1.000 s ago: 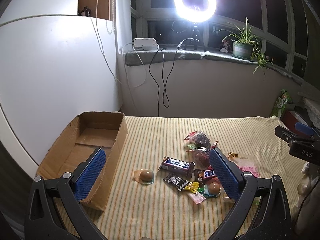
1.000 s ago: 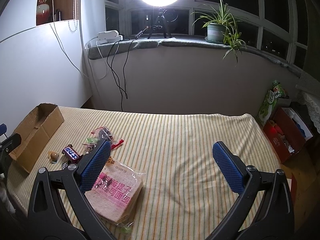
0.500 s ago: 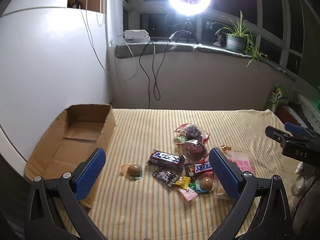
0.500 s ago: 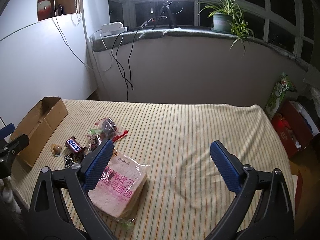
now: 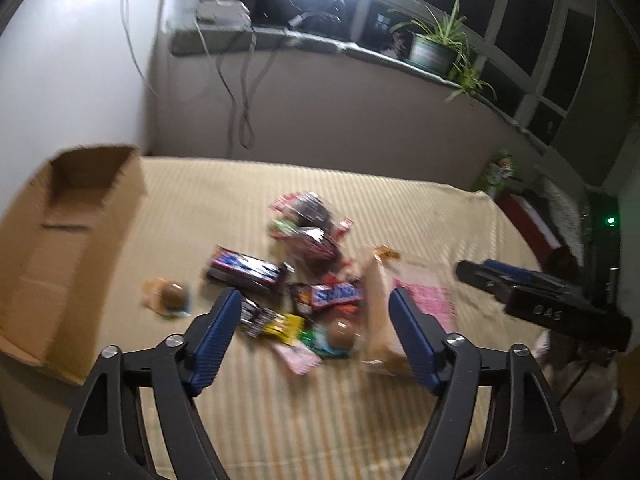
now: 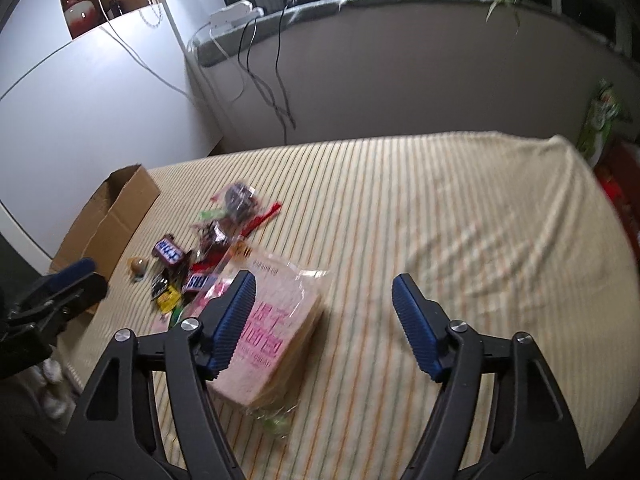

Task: Organize snacks
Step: 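Move the left gripper to the pink bread bag and close on it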

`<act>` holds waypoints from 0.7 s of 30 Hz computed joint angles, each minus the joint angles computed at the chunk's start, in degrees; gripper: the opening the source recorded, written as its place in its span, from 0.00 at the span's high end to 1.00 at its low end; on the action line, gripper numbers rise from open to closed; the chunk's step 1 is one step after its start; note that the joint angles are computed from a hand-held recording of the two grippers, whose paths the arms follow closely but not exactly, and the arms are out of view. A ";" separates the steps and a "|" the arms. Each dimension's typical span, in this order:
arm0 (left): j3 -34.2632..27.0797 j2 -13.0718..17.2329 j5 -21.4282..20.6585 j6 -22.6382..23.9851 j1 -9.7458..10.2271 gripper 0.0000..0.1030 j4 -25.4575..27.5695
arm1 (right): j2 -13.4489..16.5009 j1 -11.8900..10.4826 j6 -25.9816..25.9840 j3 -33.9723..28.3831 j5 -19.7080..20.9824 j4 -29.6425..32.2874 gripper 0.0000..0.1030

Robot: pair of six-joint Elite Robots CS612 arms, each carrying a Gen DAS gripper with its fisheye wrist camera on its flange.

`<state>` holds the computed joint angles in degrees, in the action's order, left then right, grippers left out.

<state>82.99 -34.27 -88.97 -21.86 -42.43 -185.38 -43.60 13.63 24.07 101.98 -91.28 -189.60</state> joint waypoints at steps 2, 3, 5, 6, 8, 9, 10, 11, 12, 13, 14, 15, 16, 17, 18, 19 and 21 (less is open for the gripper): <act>-0.62 0.44 -3.11 -0.34 0.24 0.34 0.75 | 0.19 -0.21 0.24 0.03 2.01 0.39 0.30; -0.97 0.67 -4.17 -0.35 0.24 0.37 1.09 | 0.30 -0.32 0.29 0.00 2.96 0.53 0.32; -1.63 1.10 -6.41 -0.47 0.30 0.42 1.99 | 0.50 -0.62 0.55 -0.01 5.28 0.98 0.36; -1.99 1.35 -7.84 -0.65 0.39 0.46 2.38 | 0.62 -0.77 0.90 -0.02 6.43 1.25 0.36; -2.71 1.85 -10.57 -1.14 0.57 0.48 3.20 | 0.74 -1.03 1.51 -0.01 8.16 1.55 0.38; -2.87 2.00 -11.60 -1.29 0.67 0.49 3.46 | 0.85 -1.22 2.01 0.01 9.30 1.61 0.38; -3.25 2.25 -12.44 -1.34 0.75 0.50 4.02 | 0.95 -1.43 2.52 0.06 10.52 1.63 0.39; -3.54 2.43 -13.25 -1.41 0.79 0.51 4.53 | 1.02 -1.64 2.94 0.17 11.74 1.54 0.40; -3.84 2.61 -13.91 -1.42 0.83 0.52 5.06 | 1.17 -1.83 3.34 0.16 13.15 1.53 0.40; -4.07 2.76 -14.53 -1.49 0.90 0.53 5.44 | 1.27 -1.88 3.47 0.14 13.76 1.52 0.40; -4.34 2.95 -15.40 -1.67 0.99 0.53 5.86 | 1.37 -1.91 3.49 0.07 14.37 1.60 0.40; -4.49 3.03 -16.02 -1.82 1.07 0.54 6.12 | 1.44 -1.92 3.46 0.00 14.88 1.71 0.40; -4.59 3.15 -16.57 -1.97 1.11 0.55 6.24 | 1.57 -1.91 3.43 -0.14 15.40 1.84 0.40; -4.75 3.27 -17.26 -2.07 1.18 0.55 6.51 | 1.68 -2.00 3.48 -0.24 16.11 2.00 0.41; -5.02 3.51 -17.62 -2.12 1.22 0.56 6.67 | 1.78 -2.10 3.61 -0.34 16.81 2.15 0.41; -5.25 3.68 -18.04 -2.12 1.27 0.56 6.80 | 1.95 -2.18 3.87 -0.51 17.54 2.32 0.42; -5.46 3.82 -18.93 -1.94 1.38 0.57 6.90 | 2.41 -2.48 4.80 -0.88 19.38 2.62 0.42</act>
